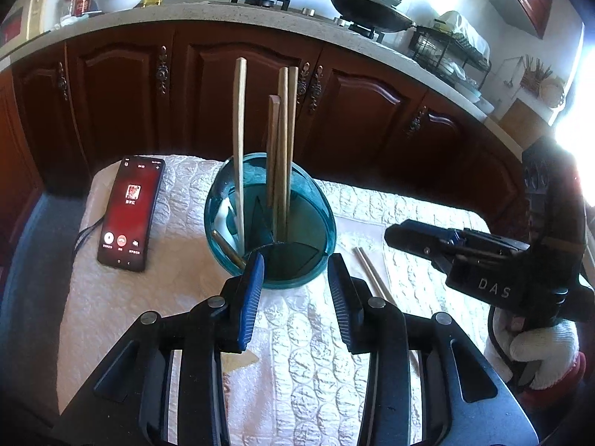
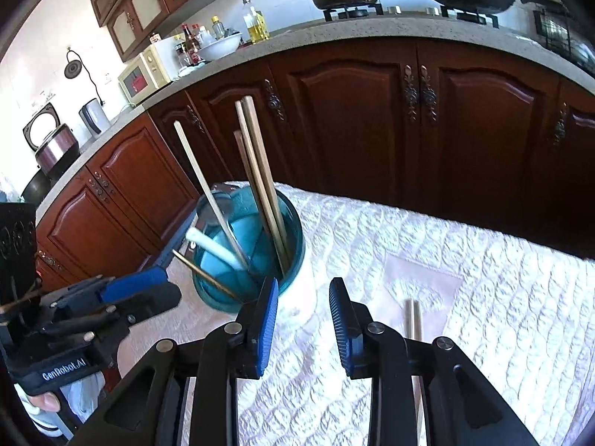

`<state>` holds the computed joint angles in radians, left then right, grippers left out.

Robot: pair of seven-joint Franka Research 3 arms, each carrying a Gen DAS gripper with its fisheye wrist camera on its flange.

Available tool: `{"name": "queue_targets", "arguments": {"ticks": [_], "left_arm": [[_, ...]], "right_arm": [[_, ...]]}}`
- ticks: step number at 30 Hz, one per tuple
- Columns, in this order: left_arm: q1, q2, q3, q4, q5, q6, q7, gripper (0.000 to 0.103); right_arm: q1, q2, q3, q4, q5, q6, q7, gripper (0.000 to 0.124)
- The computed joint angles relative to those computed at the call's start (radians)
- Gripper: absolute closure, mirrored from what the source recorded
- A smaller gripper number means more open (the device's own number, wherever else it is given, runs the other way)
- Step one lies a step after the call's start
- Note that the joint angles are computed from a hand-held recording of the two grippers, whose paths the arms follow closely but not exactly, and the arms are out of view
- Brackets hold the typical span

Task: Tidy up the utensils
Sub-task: 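Move both open tools to the last chopsticks on the table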

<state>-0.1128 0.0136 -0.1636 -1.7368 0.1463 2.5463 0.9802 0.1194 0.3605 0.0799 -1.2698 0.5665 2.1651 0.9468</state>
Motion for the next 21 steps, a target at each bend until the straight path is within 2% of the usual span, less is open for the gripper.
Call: {"name": "queue_targets", "arguments": {"ticks": [11, 21], "left_arm": [[-0.020, 0.014, -0.013, -0.007, 0.002, -0.008, 0.013, 0.068], [-0.029, 0.041, -0.015, -0.009, 0.020, -0.029, -0.014, 0.068]], "right_arm": [[-0.025, -0.026, -0.045, -0.101, -0.069, 0.039, 0.037, 0.097], [-0.041, 0.011, -0.054, -0.104, -0.130, 0.032, 0.088, 0.097]]}}
